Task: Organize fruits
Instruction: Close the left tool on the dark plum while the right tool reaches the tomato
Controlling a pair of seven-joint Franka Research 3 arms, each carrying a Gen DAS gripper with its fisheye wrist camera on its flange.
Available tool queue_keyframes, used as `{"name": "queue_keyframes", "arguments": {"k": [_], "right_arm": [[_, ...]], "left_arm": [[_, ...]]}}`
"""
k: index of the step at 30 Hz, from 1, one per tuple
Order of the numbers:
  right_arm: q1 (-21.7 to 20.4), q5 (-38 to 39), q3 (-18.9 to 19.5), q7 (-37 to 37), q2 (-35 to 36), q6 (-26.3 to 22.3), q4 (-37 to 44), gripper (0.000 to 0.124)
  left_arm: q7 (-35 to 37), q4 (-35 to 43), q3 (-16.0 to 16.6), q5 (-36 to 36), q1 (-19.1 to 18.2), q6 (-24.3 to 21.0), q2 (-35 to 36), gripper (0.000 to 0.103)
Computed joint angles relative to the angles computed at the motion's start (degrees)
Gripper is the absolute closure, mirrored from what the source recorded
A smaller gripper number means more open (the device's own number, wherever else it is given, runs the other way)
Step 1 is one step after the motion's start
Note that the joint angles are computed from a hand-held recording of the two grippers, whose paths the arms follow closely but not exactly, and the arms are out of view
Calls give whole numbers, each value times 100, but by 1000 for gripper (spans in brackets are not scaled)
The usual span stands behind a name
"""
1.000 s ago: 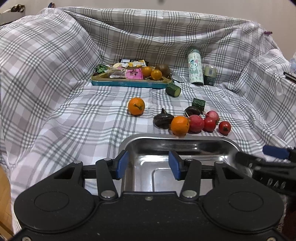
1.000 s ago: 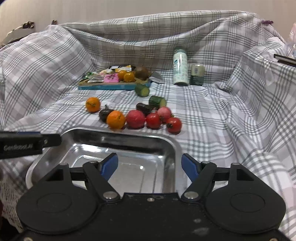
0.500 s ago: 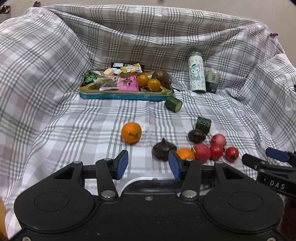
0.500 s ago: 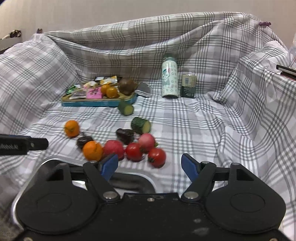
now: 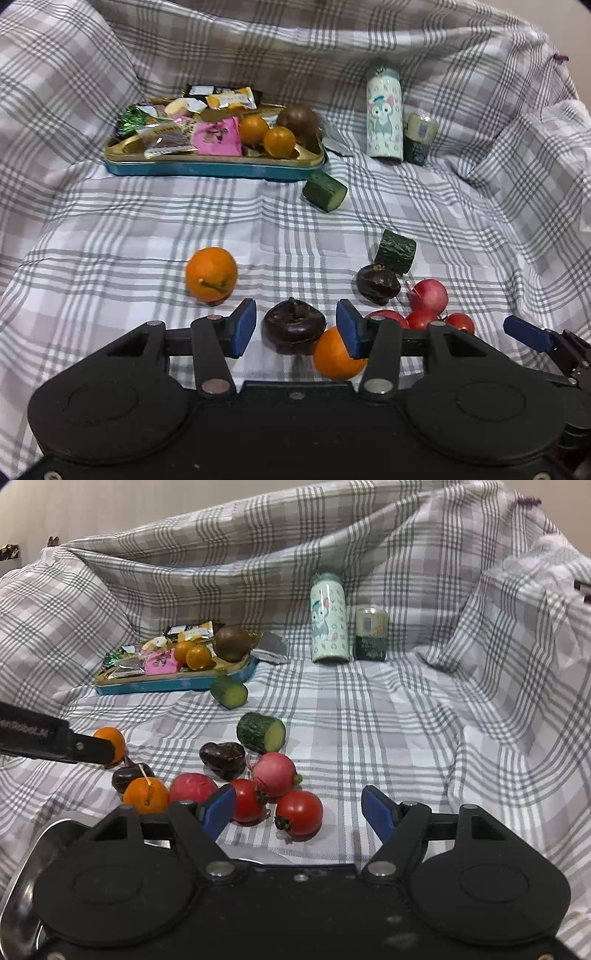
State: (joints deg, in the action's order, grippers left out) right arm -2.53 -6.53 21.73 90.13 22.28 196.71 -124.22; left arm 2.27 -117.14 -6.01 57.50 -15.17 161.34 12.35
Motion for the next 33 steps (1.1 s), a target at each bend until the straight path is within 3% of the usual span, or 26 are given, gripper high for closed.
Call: {"name": "queue_keyframes", "arguments": {"k": [5,9,18,28,33], "right_arm": [[-206,-37,209,44,97,-146,115,48],[-26,214,79,-77,149,-374,254,48],[-98,749,302,-691,256,-681,420,58],[-337,1157,634,-1136,321,-683,446,60],[-522,1254,835,-1269,342,-744,448,60]], "left_arm": [[335,175,-34,-361,1,-82,242,48],[104,213,91,-182,-111,-100,299,48],[-513,220,252,270,-158,119,416,48],[-838,252,311,397,-119,75,509,44],[-1145,251,377,874,-228,-87,494,44]]}}
